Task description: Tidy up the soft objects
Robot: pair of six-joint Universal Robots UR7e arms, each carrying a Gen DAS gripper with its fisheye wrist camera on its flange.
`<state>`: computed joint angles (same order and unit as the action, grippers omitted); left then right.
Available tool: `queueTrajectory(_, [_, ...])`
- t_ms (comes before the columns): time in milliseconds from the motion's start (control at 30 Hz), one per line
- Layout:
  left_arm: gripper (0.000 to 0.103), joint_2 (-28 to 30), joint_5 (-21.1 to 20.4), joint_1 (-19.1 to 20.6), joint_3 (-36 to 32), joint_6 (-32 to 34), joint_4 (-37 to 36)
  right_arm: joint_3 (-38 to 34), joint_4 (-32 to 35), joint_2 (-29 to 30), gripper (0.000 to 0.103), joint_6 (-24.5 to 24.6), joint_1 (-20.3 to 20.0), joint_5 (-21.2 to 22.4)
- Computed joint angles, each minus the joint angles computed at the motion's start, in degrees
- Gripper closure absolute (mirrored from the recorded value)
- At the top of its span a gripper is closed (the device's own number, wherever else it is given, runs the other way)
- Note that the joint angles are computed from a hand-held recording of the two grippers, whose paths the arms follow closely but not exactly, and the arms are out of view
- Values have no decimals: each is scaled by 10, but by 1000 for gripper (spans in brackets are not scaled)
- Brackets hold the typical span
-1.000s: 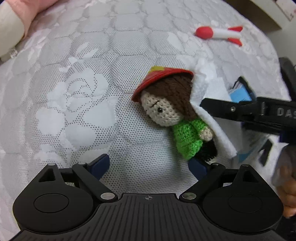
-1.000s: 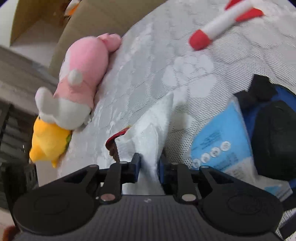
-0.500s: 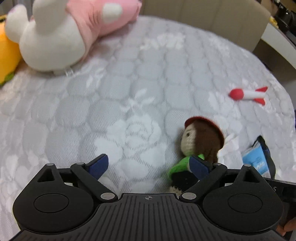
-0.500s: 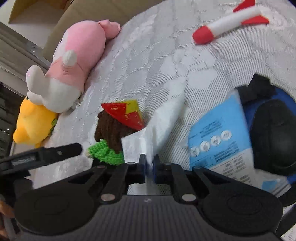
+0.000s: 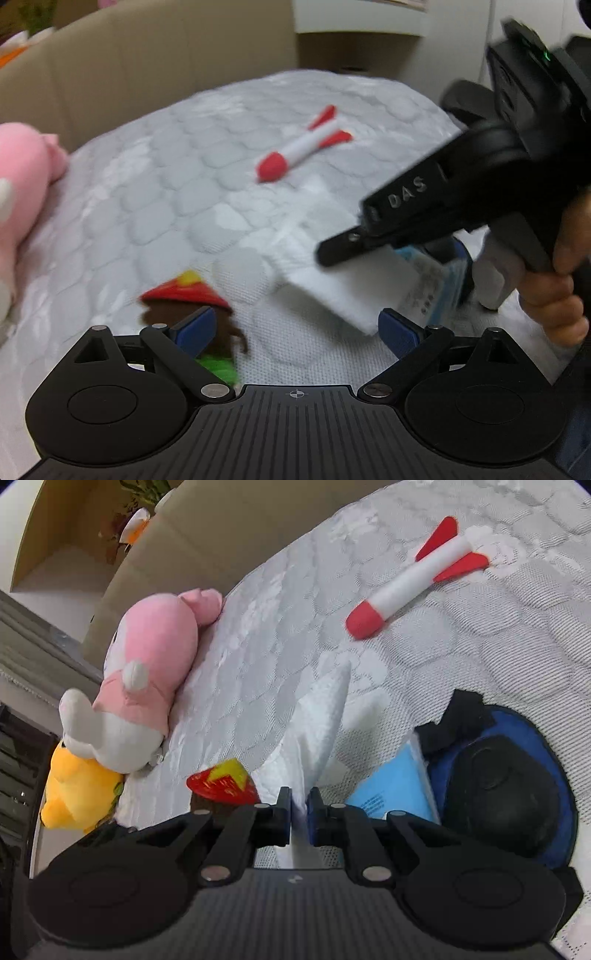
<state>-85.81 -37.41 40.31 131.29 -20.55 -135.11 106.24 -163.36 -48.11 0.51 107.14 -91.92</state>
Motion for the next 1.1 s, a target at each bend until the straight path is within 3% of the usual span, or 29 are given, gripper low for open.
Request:
queueTrajectory(133, [5, 21, 67, 35, -41, -127, 193, 2, 16, 1, 90, -13, 4, 0])
queueTrajectory(233, [5, 15, 97, 62, -55, -209, 258, 5, 14, -1, 88, -18, 8, -10])
queueTrajectory(333, [9, -1, 99, 87, -67, -306, 311, 1, 18, 4, 88, -14, 9, -14])
queueTrajectory(367, [20, -7, 97, 95, -70, -330, 319, 1, 19, 5, 88, -14, 9, -15])
queueTrajectory(433, [29, -26, 77, 104, -65, -344, 287, -1, 21, 8, 88, -15, 9, -17])
queueTrajectory(500, [57, -44, 49, 108, -54, -334, 230, -2, 19, 9, 88, -18, 10, -18])
queueTrajectory(700, [55, -82, -108, 123, -17, -253, 15, 2, -3, 4, 88, -26, 10, -18])
queueTrajectory(800, [55, -74, -180, 133, -21, -239, 1, 9, -15, -2, 88, -20, 2, 13])
queueTrajectory(933, [53, -43, -163, 120, -49, -265, 115, 21, -13, -10, 88, -13, -21, 137])
queueTrajectory(1000, [38, -42, -160, 111, -50, -272, 124, 19, 12, -6, 88, -21, -21, 167])
queueTrajectory(1100, [24, -41, -138, 93, -57, -310, 169, 14, 43, 5, 88, -54, -4, 118])
